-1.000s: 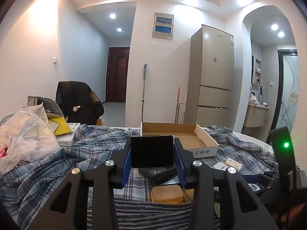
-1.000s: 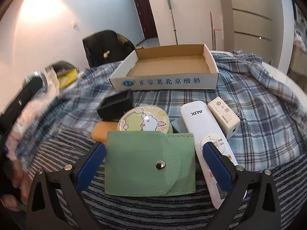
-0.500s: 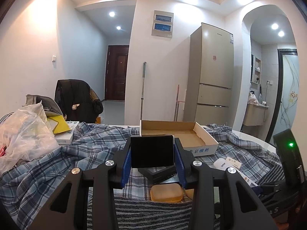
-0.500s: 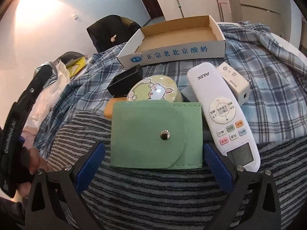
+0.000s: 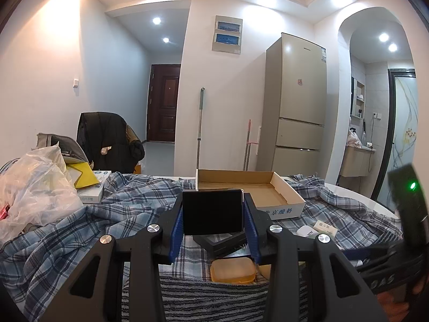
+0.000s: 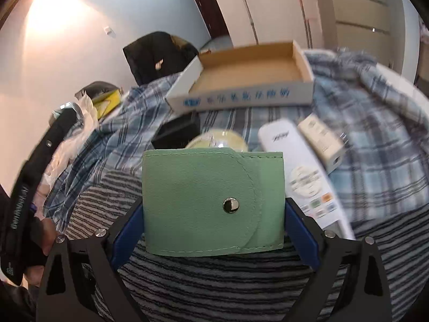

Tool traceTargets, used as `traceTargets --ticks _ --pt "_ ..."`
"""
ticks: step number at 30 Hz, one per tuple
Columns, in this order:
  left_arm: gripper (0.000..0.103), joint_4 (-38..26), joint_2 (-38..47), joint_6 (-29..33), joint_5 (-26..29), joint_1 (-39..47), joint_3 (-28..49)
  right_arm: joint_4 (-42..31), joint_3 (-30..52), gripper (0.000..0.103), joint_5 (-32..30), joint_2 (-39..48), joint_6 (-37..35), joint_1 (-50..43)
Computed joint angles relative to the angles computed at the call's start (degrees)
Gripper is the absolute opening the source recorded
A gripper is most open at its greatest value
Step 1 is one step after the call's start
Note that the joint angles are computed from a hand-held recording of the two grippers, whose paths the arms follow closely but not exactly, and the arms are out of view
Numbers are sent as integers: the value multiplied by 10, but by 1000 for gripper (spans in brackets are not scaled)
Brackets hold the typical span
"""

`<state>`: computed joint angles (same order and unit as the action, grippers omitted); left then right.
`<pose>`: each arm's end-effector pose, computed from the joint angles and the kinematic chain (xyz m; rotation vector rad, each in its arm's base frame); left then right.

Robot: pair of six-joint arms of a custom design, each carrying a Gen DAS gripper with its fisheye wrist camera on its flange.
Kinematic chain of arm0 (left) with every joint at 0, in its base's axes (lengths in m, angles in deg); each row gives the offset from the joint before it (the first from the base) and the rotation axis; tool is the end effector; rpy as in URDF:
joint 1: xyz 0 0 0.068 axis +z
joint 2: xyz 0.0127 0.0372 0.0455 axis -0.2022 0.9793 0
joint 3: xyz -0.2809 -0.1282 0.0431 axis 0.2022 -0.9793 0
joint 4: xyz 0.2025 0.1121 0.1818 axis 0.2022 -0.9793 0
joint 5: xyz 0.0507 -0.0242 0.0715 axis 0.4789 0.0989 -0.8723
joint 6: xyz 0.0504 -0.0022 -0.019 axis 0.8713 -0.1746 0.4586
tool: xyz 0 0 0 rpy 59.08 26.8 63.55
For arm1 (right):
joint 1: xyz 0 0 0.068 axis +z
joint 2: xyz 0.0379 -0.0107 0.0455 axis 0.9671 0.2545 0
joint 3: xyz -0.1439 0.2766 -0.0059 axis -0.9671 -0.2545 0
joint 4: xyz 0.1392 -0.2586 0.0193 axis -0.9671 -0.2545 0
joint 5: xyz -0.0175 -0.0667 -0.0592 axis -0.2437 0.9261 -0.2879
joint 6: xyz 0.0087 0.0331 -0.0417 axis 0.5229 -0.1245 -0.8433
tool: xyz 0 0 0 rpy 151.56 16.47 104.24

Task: Organize rigid objects
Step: 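Grasp the green felt pouch with the right tool while the left tool holds the black item, then lower the black item into the cardboard box and open the left tool while the right tool carries the pouch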

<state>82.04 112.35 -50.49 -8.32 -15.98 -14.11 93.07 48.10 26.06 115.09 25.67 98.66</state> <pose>0.2928 -0.0295 0.0613 0.1843 1.8282 -0.2693 0.3182 0.1393 0.0558 0.0413 2.4420 0.4450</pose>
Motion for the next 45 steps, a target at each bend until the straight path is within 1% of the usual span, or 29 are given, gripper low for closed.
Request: traceTargets --ticks 2,4,6,9,11,13,14,15,16,17,19,20,22,23,24,25,26,27,28,30,31,32,34,36,39,40,41,43,45 --pt "42 -6 -8 6 -9 -7 0 -11 -4 96 18 -18 -8 -2" --pt "42 -12 -23 8 11 -7 1 -23 -6 96 41 -38 -23 -4" --pt "42 -74 -75 11 12 -10 5 -31 -7 96 68 -60 -42 -8" --pt "42 -147 -139 9 22 -9 20 -40 -6 96 112 -101 -78 -12" --pt "42 -156 -162 15 13 -14 26 -43 -2 96 129 -131 -99 -19" --pt "42 -184 -195 33 -12 -28 43 -49 9 96 138 -154 -117 -28" --pt "42 -215 -211 38 -10 -31 57 -51 19 96 144 -163 -121 -31" --pt "42 -275 -234 36 7 -31 83 -51 30 96 149 -171 -125 -36" --pt "42 -308 -243 31 20 -30 101 -52 45 96 153 -175 -132 -39" --pt "42 -360 -257 20 39 -30 134 -55 61 96 155 -176 -139 -43" --pt "42 -398 -261 10 29 -38 180 -72 105 96 164 -169 -140 -53" --pt "42 -397 -256 11 16 -43 197 -91 132 96 164 -162 -132 -59" --pt "42 -395 -233 18 -8 -53 243 -112 184 96 139 -143 -112 -77" --pt "42 -414 -222 18 -16 -56 270 -125 212 96 126 -132 -96 -87" --pt "42 -466 -205 13 -18 -59 315 -147 245 96 116 -118 -67 -96" --pt "42 -493 -192 -3 -15 -57 342 -149 264 96 101 -107 -41 -104" --pt "42 -507 -178 -28 -11 -54 363 -134 275 96 80 -95 -25 -112" --pt "42 -512 -159 -47 -3 -53 385 -126 290 96 78 -79 -22 -115" --pt "42 -516 -150 -43 0 -53 396 -137 308 96 100 -62 -24 -113" --pt "42 -527 -122 -7 -13 -60 427 -137 335 96 139 -25 -42 -112" --pt "42 -534 -99 9 -14 -62 448 -137 345 96 144 -6 -47 -115" --pt "42 -540 -86 12 -2 -60 460 -142 357 96 142 13 -45 -120" --pt "42 -570 -41 1 35 -51 501 -143 376 96 113 52 -35 -133" --pt "42 -595 2 -3 31 -49 540 -182 423 96 91 96 -38 -142" --pt "42 -669 77 18 2 -53 627 -223 462 96 108 137 -64 -144" --pt "42 -701 99 19 5 -52 655 -230 467 96 109 143 -66 -146" --pt "42 -722 116 19 10 -51 677 -234 470 96 100 150 -65 -149" --pt "42 -792 167 18 15 -51 748 -248 485 96 76 165 -60 -155" --pt "42 -828 198 28 12 -53 782 -261 497 96 65 180 -56 -154"
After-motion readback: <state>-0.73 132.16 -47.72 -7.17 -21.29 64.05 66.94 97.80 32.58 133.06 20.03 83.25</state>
